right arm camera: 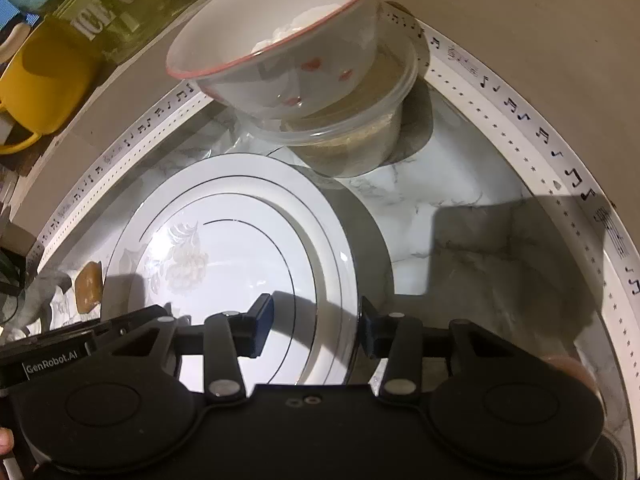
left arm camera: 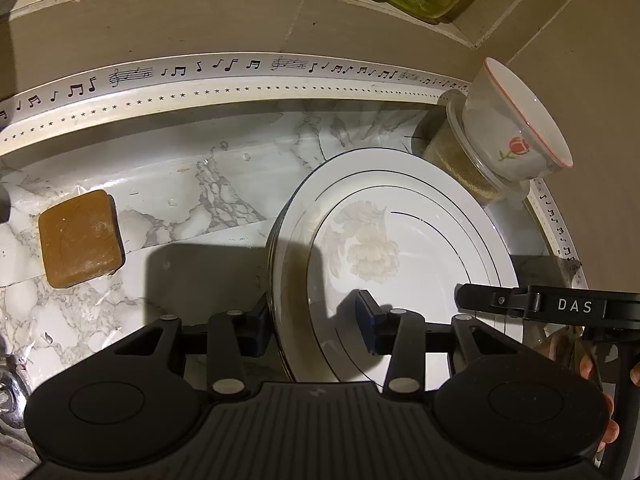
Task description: Organize plates and bowls
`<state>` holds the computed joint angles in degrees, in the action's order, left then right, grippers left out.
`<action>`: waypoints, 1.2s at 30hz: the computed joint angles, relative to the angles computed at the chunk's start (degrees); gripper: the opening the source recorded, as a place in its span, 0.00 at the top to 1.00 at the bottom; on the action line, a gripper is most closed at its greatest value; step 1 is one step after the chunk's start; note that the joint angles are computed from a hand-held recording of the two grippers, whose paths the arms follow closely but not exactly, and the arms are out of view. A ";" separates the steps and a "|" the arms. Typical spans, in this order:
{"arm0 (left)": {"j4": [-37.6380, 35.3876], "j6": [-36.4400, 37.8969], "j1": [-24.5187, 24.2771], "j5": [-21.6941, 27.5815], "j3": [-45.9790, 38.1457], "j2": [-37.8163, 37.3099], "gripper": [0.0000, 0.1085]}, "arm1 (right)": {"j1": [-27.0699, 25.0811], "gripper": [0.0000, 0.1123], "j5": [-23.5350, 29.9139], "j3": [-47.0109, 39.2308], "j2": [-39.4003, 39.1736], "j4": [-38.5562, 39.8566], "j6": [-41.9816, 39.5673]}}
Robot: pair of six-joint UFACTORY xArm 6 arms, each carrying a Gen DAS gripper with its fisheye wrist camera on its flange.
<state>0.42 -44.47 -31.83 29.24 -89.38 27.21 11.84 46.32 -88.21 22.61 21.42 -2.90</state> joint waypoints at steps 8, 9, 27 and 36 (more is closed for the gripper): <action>1.52 -1.72 -0.07 -1.11 1.23 -0.62 0.64 | -0.22 0.64 -0.85 1.32 -1.04 0.11 0.16; 1.40 -1.70 -0.06 -1.22 1.40 -0.71 0.64 | -0.08 0.64 -1.03 1.16 -0.82 0.05 0.21; 4.61 -5.17 -0.26 -3.55 6.41 -3.96 0.64 | 1.14 0.66 -3.35 4.52 -3.42 0.08 -2.62; 7.10 -7.09 -0.35 -4.58 10.87 -7.30 0.64 | 2.49 0.66 -4.79 7.76 -5.72 0.31 -3.03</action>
